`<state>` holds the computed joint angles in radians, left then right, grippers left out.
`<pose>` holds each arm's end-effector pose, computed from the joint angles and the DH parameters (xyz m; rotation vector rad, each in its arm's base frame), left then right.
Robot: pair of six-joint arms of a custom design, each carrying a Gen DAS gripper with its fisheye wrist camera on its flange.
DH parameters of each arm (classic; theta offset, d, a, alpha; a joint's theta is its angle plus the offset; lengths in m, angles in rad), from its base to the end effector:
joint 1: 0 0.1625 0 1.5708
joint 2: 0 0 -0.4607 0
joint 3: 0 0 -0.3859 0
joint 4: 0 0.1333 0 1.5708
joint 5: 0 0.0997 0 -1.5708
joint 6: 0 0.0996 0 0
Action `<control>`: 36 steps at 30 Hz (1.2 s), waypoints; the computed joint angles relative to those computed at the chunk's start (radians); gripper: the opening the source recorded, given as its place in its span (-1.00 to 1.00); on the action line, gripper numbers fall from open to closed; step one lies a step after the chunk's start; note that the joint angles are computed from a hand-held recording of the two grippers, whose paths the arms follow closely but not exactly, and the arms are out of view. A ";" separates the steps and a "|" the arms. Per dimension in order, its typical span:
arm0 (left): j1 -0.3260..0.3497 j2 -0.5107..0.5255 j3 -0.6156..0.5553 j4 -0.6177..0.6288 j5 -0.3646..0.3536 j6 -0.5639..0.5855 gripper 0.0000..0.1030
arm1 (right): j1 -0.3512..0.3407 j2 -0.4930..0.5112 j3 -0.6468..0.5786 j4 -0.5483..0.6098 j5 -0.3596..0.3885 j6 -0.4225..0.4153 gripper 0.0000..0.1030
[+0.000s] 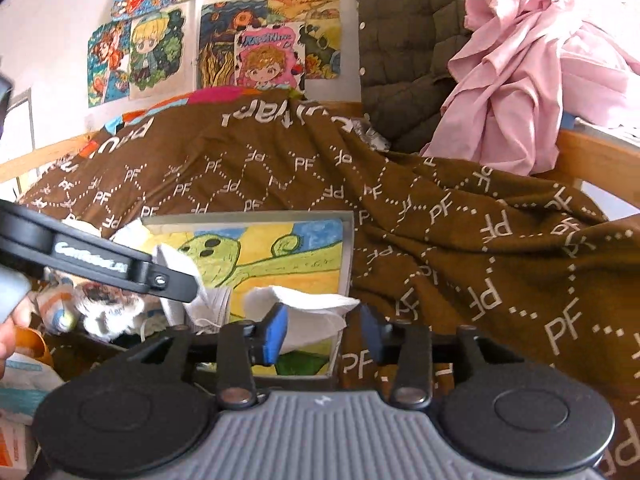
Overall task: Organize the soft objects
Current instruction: 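Lower the mask and tissue into the clear box and open both grippers, then move both grippers back over the remaining pile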
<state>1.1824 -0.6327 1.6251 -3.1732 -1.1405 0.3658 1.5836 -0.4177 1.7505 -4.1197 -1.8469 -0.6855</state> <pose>-0.1094 -0.7289 0.0947 0.7924 2.4874 -0.8263 0.1143 -0.6351 0.0346 0.5440 -2.1061 1.3233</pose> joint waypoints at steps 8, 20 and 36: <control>-0.025 -0.047 0.162 -0.287 0.005 -0.021 0.64 | 0.019 -0.038 0.084 -0.093 0.034 0.033 0.45; -0.114 -0.123 0.468 -0.769 0.110 -0.009 0.98 | 0.061 -0.095 0.272 -0.264 0.084 0.077 0.88; -0.221 -0.119 0.762 -1.170 0.203 -0.006 0.98 | 0.085 -0.062 0.498 -0.546 0.096 0.109 0.99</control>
<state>0.9616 -0.7515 2.3870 -4.3434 -0.9371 0.3603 1.6687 -0.4797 2.2486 -4.6660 -1.7512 -0.5762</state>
